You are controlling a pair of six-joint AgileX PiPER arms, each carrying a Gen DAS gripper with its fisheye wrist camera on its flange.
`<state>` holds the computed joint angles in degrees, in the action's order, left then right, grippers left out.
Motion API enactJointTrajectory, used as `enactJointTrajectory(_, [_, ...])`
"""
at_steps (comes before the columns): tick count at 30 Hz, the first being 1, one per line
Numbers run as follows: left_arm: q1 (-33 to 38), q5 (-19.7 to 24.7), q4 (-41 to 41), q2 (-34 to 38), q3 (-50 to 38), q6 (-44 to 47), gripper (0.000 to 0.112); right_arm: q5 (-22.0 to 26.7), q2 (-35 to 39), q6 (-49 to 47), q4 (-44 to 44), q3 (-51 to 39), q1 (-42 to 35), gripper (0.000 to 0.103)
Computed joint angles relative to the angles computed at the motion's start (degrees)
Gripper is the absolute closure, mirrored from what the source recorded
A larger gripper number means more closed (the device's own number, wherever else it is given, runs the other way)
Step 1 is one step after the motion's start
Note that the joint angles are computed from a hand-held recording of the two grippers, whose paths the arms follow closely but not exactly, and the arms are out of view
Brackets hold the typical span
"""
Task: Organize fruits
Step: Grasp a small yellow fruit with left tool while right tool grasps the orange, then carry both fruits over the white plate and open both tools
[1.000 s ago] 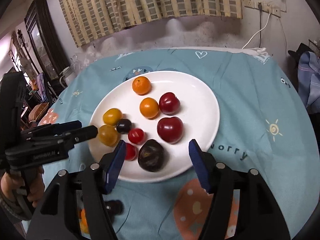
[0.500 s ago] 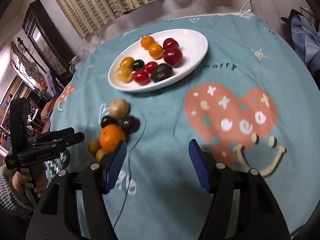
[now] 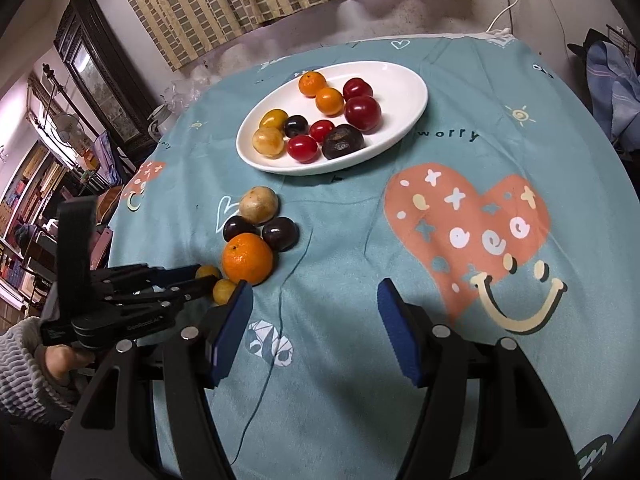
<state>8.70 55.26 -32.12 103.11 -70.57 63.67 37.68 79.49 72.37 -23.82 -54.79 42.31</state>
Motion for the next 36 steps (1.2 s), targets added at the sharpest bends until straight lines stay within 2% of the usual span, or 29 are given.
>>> enactJointTrajectory(2, [0.0,0.0,0.0,-0.2,0.3,0.8,0.087,-0.1,0.5,-0.9,0.4,-0.5,0.1,0.038])
enactJointTrajectory(5, [1.3,0.2,-0.3,-0.3,-0.3,-0.5,0.087,0.0,3.3,-4.8,1.6,-3.5,0.6,0.038])
enactJointTrajectory(8, [3.1,1.5,-0.5,0.0,-1.6,-1.2,0.087,-1.7,8.9,-15.3,9.6,-8.6,-1.6,0.038])
enactJointTrajectory(12, [4.8,1.7,-0.2,0.0,-2.4,-1.7,0.087,-4.1,14.5,-23.7,17.9,-12.9,-4.0,0.038])
enactJointTrajectory(19, [5.5,1.6,0.0,0.2,-1.9,-2.7,0.087,-2.8,19.6,-26.8,20.7,-16.8,-4.9,0.039])
enactJointTrajectory(21, [5.1,1.2,0.2,0.2,-1.6,-2.8,0.087,-2.7,20.6,-26.8,20.3,-17.6,-4.7,0.057])
enactJointTrajectory(22, [4.9,1.1,0.4,0.3,-1.5,-2.9,0.087,-3.5,21.0,-26.5,19.9,-17.6,-4.8,0.057])
enactJointTrajectory(26, [4.2,1.0,0.6,0.5,-1.5,-3.2,0.087,-5.0,19.5,-28.1,21.0,-15.9,-5.0,0.060])
enactJointTrajectory(32, [2.4,3.3,-1.1,0.7,-5.3,-4.5,0.087,-5.4,11.7,-20.2,14.2,-9.1,-5.6,0.060])
enactJointTrajectory(36, [-1.2,4.5,-1.8,3.0,-11.9,-7.2,0.087,-4.6,8.4,-16.3,10.5,-6.3,-8.2,0.060])
